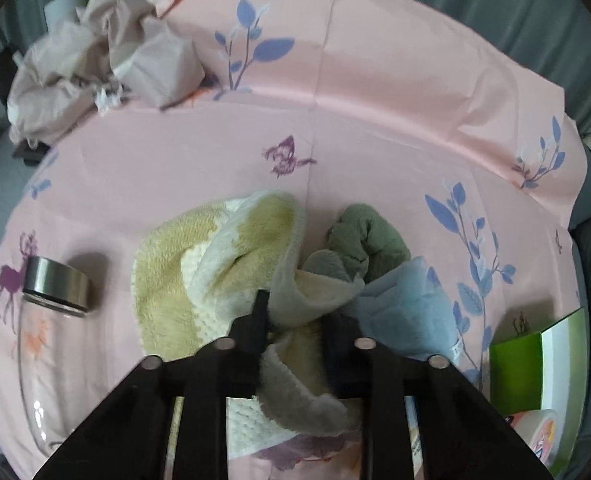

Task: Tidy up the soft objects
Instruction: 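Grasp the yellow and grey towels with the right gripper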

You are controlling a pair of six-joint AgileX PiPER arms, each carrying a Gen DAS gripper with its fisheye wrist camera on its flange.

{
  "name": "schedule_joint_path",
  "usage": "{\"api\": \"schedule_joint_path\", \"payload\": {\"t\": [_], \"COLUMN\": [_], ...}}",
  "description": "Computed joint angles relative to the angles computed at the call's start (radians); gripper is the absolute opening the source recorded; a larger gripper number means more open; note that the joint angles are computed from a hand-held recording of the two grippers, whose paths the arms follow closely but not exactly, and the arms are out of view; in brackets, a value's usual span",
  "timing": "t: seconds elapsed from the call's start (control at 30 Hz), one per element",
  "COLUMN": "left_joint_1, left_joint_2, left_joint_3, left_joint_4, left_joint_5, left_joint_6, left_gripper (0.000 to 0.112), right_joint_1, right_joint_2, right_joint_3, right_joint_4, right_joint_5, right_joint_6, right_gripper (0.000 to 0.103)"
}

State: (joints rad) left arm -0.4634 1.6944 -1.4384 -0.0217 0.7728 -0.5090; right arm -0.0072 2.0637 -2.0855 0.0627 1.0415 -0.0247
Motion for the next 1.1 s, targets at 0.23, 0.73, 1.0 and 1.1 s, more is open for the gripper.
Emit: {"api": "schedule_joint_path", "payload": {"t": [0.23, 0.73, 1.0, 1.1], "left_joint_1": [-0.008, -0.038, -0.025, -0.031], "left_joint_2": [-0.009, -0.063, -0.057, -0.039], "left_joint_3": [-0.004, 0.029, 0.06, 0.065], "left_joint_4": [0.003, 0.008, -0.004, -0.021], "left_joint_5": [0.002, 0.001, 0.009, 0.017], "left_joint_6": [-0.005, -0.038, -0.018, 0.011], "left_gripper": [0.089, 0.089, 0.089, 0.089], "right_joint_1": [-0.153, -0.458, -0.34, -0.304], "right_joint_2": [-0.249, -0.706, -0.617, -0.568], "right_joint_3": [0.226, 0.831, 1.064, 1.081], "right_joint_4": [0.372, 0.668, 0.668, 0.666], "right_joint_5": [-0.06, 0.025, 0.02, -0.005], "right_joint_6": [-0.291, -0.872, -0.975, -0.942], "right_gripper": [0.019, 0.019, 0.019, 0.019]}}
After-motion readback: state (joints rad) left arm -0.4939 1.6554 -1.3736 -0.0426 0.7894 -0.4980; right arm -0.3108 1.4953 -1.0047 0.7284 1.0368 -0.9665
